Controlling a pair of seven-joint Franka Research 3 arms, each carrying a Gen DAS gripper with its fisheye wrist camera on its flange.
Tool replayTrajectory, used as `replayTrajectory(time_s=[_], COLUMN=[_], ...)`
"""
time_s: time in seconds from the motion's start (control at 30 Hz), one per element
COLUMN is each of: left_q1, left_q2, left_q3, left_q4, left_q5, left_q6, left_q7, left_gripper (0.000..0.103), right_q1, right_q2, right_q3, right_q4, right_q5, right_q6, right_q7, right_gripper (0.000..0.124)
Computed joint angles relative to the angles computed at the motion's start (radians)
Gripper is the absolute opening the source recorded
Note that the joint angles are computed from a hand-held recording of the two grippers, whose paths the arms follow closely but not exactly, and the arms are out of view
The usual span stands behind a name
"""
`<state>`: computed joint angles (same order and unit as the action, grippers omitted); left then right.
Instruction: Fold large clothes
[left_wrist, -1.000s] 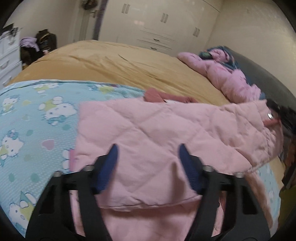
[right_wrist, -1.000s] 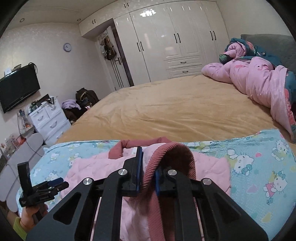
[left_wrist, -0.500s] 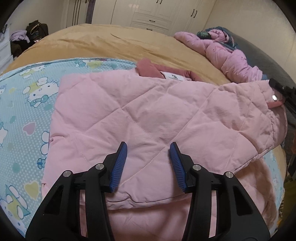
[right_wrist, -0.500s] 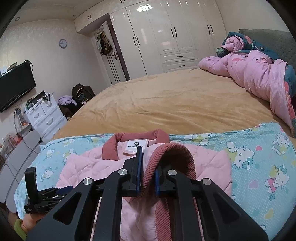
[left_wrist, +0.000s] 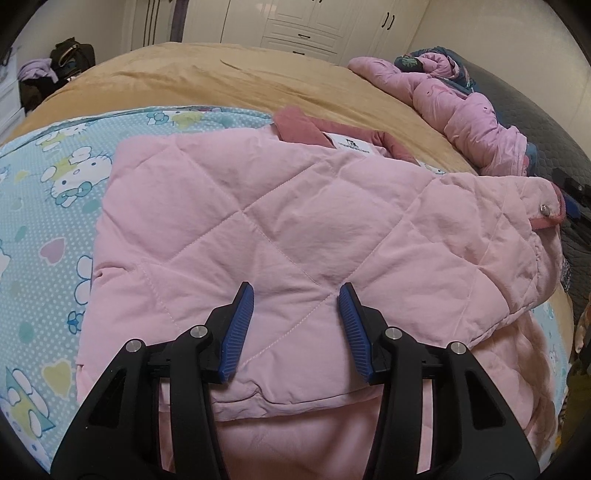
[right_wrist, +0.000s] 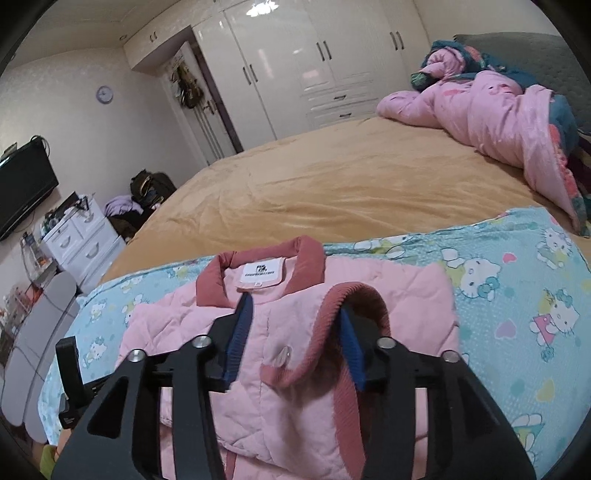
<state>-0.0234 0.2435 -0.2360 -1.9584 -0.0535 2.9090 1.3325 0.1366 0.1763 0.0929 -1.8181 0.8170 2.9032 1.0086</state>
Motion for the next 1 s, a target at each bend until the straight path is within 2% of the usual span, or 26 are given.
replayTrajectory(time_s=[0.17,0.27,0.37,0.53,0.67,0.83,1.0], left_q1=[-0.002,0.000,-0.005,-0.009,-0.011,-0.006,-0.008], left_q2=[0.004,0.004,0.005,0.007,0.006,0.007,0.008], left_q3=[0.002,0.000,0.006,0.011,0.013,0.008,0.010], left_q4=[0.002,0.004,0.004,0.003,0.003,0.002,0.003], left_q5=[0.005,0.004,0.017,0.038,0.046,0.043,0.049], left_q6=[0.002,0.001,0.001,0.002,0.002,0.002,0.003], left_q7=[-0.005,-0.003,-0.012,-0.022,-0.030,-0.028,-0.032], left_gripper=[0.040,0.040,0.040,0.040,0.040,0.040,0.040], right_q1=[-0.001,0.011,0.041,0.097,0.105,0.131,0.119], right_q2=[-0.046,-0.065,-0.062,-0.010,0.037,0.078,0.118], right_q3=[0.030,0.041,0.027,-0.027,-0.033,-0.066,-0.064], right_q4=[-0.052,-0.060,-0.063,-0.036,-0.002,0.014,0.033], right_q5=[0.107,0.160,0.106,-0.189,-0.305,-0.466,-0.532], right_q6=[0.122,0.124,0.109,-0.021,-0.092,-0.126,-0.157], right_q7=[-0.114,-0.214,-0.224,0.004,0.105,0.271,0.332], right_gripper=[0.064,0.073,0.081,0.087,0.087,0.087,0.088])
